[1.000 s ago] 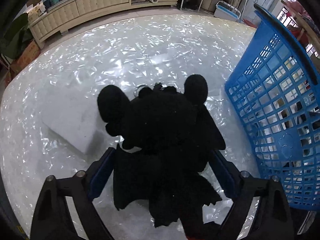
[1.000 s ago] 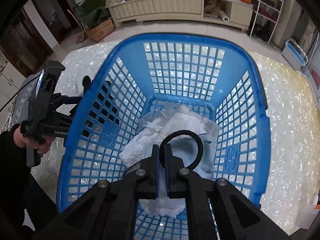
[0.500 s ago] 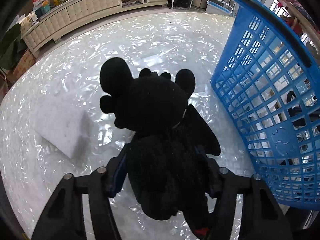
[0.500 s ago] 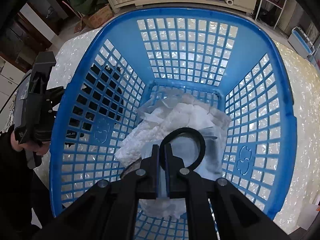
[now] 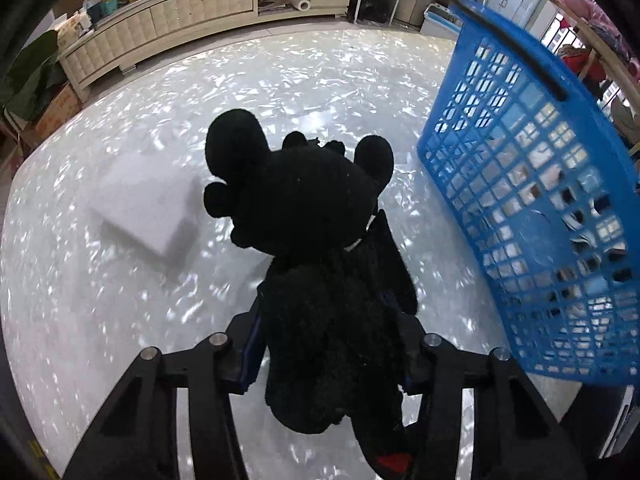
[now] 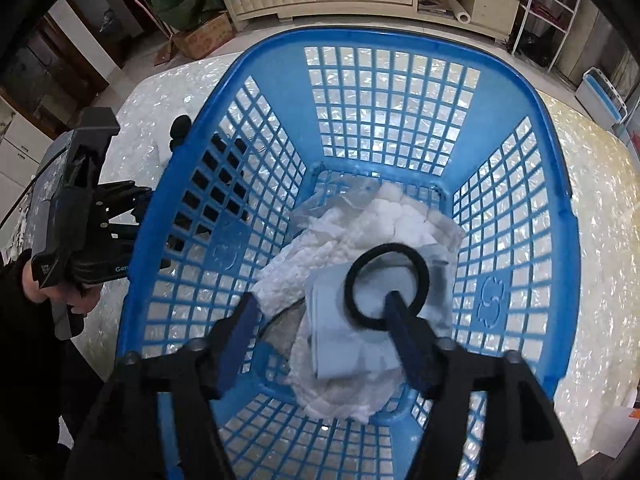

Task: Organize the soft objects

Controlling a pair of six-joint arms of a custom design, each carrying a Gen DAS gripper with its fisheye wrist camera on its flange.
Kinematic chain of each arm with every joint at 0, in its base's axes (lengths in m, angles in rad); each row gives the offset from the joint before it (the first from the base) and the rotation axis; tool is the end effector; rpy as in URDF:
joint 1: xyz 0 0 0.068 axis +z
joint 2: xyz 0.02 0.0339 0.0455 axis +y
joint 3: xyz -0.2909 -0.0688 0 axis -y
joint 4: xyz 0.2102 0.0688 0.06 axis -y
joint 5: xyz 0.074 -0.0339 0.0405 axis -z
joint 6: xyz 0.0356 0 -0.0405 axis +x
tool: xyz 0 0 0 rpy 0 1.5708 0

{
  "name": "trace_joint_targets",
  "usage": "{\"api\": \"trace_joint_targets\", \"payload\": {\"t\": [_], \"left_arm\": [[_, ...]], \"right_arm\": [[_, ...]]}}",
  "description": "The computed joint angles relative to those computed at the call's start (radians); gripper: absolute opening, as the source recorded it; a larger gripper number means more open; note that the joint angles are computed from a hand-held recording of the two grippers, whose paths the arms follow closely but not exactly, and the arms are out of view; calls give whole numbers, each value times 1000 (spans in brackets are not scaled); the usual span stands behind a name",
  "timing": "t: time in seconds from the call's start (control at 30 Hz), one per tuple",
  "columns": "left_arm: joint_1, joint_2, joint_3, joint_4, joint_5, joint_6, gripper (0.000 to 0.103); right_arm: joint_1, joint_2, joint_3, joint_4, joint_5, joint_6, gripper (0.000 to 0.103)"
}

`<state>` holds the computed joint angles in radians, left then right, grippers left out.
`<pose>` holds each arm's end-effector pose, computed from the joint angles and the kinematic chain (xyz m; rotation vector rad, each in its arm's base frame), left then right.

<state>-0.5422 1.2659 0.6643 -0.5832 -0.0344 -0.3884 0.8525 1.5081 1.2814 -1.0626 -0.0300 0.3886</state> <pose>0.1558 -0.0924 0.2200 0.2038 2.7670 -0.2006 0.1641 0.1893 0.3098 -0.6766 2.8377 0.2759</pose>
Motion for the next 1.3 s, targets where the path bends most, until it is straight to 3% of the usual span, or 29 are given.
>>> {"api": "trace_joint_targets", "payload": {"t": [0.2,0.33,0.4,0.63,1.2,1.3], "left_arm": [[-119,-173,35,-176,-60,-101,49],[-286,-263,105,-321,-143,-239,49],[-355,-302,137,-384,-178,-289,49],[-808,-316,334,-629,-398,-637,49],[-937,-197,603,-705,-484,-597,49],[-891,-160,624,-668,-456,-518,49]], "right_arm": [[55,-83,-24,-19,38,53,79],[118,-147,-20,-42,79,106,94],[156,-190,-25,-48,92,136,96],[266,-288,-15,-103,195,215,103],[372,-422,-64,-210,407,366,103],[383,-434,-59,-232,426,393,103]]}}
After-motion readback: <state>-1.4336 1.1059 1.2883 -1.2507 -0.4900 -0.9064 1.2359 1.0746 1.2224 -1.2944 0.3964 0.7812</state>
